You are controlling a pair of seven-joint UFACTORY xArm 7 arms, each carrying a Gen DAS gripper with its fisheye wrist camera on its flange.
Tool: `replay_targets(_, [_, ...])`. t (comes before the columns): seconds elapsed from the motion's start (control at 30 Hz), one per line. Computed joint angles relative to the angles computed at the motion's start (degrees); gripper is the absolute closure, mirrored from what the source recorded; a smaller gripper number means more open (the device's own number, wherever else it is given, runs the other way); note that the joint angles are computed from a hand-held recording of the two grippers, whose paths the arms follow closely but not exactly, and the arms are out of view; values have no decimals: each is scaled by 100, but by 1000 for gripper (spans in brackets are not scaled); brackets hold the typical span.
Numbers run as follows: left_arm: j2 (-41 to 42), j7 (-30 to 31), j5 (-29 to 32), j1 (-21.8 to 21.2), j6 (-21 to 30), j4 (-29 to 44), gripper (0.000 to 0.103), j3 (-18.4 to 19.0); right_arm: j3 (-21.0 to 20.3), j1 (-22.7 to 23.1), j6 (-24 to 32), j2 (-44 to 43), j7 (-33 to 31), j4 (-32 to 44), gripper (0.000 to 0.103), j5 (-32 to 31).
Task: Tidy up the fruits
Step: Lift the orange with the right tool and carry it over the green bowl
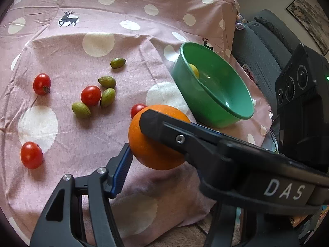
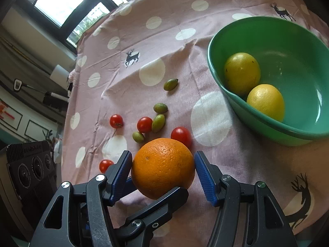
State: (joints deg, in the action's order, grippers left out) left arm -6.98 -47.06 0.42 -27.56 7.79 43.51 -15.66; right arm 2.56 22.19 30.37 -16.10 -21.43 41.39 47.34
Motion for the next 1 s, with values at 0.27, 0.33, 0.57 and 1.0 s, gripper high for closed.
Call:
replay_targets(0.27, [-108, -734, 1002, 366, -13, 89, 45, -298, -68, 95, -188, -245, -215, -79, 39, 250])
replay_targets(0.33, [-128, -916, 1238, 444, -53, 105, 45, -369, -87, 123, -272, -347, -252, -133, 39, 289])
replay_targets(0.57, [-166, -1350, 1899, 626, 34, 264, 45, -510, -218, 279, -457, -556, -337, -215, 39, 414])
replay_targets(1.0, [119, -996, 2365, 362, 339, 1068, 45, -332, -568, 464, -924, -1126, -362, -378, 39, 806])
